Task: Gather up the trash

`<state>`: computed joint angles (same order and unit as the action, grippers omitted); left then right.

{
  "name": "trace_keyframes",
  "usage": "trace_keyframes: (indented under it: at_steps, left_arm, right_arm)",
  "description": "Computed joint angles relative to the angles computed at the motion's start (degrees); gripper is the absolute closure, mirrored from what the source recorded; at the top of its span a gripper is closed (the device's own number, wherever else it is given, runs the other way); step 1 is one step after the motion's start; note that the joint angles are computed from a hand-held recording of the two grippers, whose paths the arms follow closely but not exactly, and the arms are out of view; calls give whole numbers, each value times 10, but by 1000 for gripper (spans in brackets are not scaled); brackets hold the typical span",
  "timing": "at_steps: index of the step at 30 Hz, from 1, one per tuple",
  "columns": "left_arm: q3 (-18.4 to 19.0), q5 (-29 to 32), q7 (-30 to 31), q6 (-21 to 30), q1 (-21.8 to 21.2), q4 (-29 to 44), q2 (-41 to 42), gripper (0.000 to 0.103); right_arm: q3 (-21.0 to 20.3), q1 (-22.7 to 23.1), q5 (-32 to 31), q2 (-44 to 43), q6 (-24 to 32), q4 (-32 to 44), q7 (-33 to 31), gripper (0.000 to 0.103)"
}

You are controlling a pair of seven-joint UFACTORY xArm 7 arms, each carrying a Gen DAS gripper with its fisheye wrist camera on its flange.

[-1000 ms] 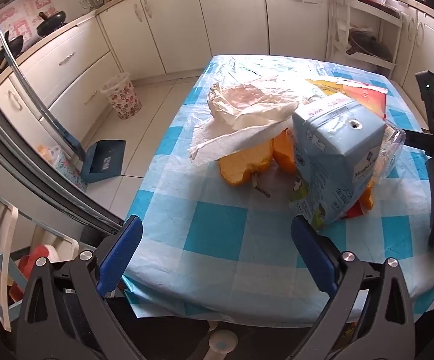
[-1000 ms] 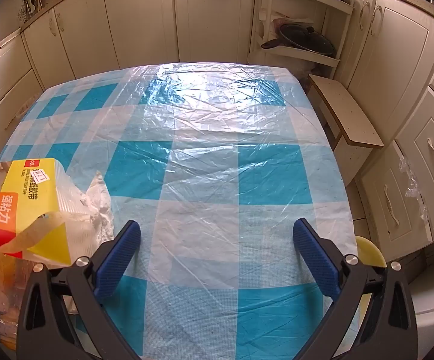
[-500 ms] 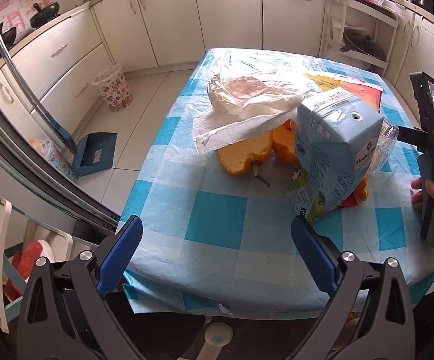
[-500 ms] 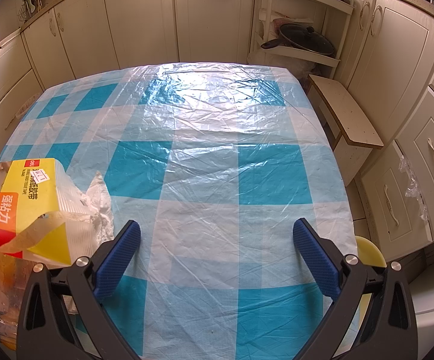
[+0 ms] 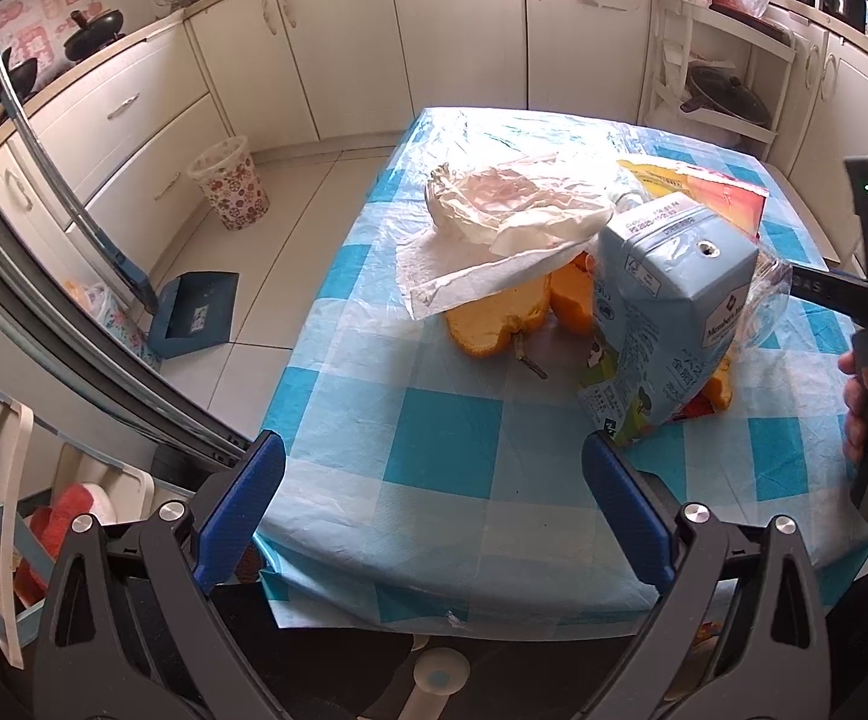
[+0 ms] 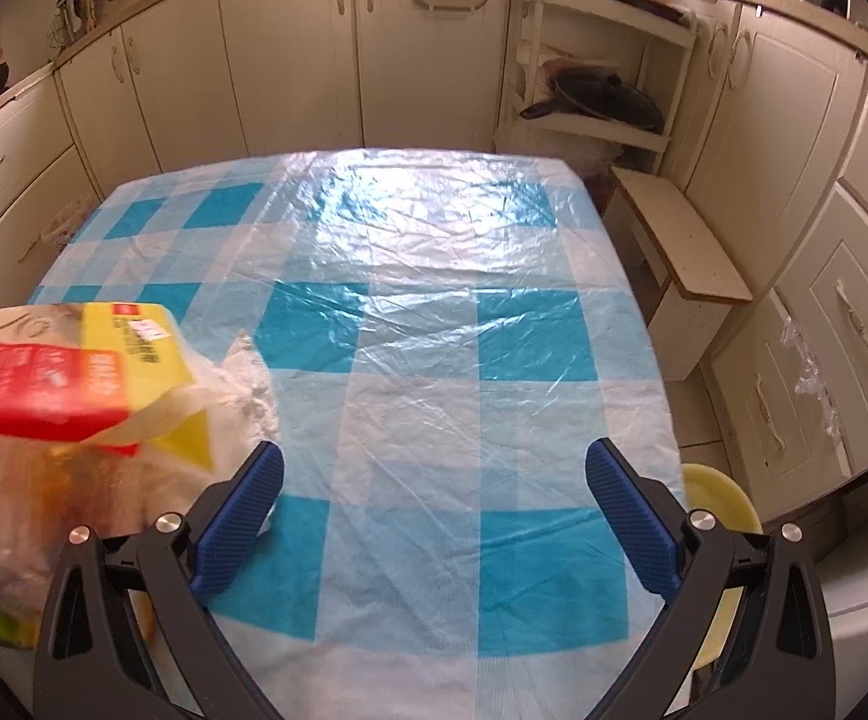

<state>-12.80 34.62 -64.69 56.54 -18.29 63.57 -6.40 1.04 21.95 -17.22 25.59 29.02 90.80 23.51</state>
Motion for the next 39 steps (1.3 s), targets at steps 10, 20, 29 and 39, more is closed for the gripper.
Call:
trace_keyframes:
  at_steps: [10, 20, 29, 39]
  left_arm:
    - [-37, -1, -14, 27, -12, -16, -72, 8]
    - [-97, -32, -22, 72, -21, -37, -165, 8]
    - [-161, -32, -23, 146, -35, -10, -178, 8]
    - [-176, -38, -39, 167, -50, -9, -197, 8]
  right_arm:
    - [39, 8, -87, -233, -17, -192, 47, 6]
    - [112, -28, -16, -426, -4, -330, 62, 6]
    - [137, -47, 75, -600, -24, -476, 76, 6]
    - [167, -66, 96, -688, -29, -547, 99, 6]
